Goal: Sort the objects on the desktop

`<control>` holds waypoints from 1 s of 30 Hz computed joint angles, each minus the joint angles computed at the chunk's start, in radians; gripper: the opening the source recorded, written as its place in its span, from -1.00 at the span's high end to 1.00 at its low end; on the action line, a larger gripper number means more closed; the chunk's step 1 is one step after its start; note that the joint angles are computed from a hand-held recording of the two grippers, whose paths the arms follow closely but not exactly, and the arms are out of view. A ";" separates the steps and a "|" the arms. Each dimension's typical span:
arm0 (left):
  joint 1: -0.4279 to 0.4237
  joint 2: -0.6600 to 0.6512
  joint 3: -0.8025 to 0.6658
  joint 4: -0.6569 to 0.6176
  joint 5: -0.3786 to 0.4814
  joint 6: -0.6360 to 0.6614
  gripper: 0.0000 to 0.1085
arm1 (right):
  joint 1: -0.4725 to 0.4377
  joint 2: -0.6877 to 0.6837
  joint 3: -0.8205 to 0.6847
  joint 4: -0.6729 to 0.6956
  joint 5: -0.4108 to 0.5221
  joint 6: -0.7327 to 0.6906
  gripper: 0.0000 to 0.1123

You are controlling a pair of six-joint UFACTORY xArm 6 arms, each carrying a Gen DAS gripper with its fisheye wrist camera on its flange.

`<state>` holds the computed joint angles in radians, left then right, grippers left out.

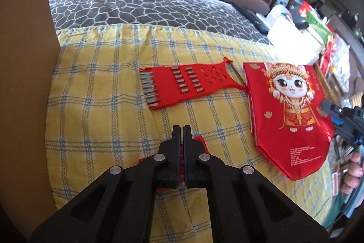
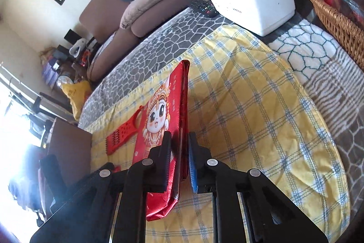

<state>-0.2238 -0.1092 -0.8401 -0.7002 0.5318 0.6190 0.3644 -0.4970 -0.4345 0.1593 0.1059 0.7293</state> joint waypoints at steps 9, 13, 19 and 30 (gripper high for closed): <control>-0.022 0.017 -0.046 -0.191 0.155 0.104 -0.11 | -0.022 0.054 -0.044 -0.121 0.163 0.073 0.72; -0.122 0.011 -0.006 -0.126 0.074 0.080 -0.34 | -0.024 0.052 -0.033 -0.111 0.167 0.060 0.72; -0.201 -0.016 0.028 -0.118 0.041 0.106 -0.39 | -0.015 0.041 -0.042 -0.166 0.203 0.079 0.72; -0.196 -0.047 0.041 -0.073 0.059 0.094 0.00 | -0.033 0.004 -0.051 -0.358 0.298 0.219 0.71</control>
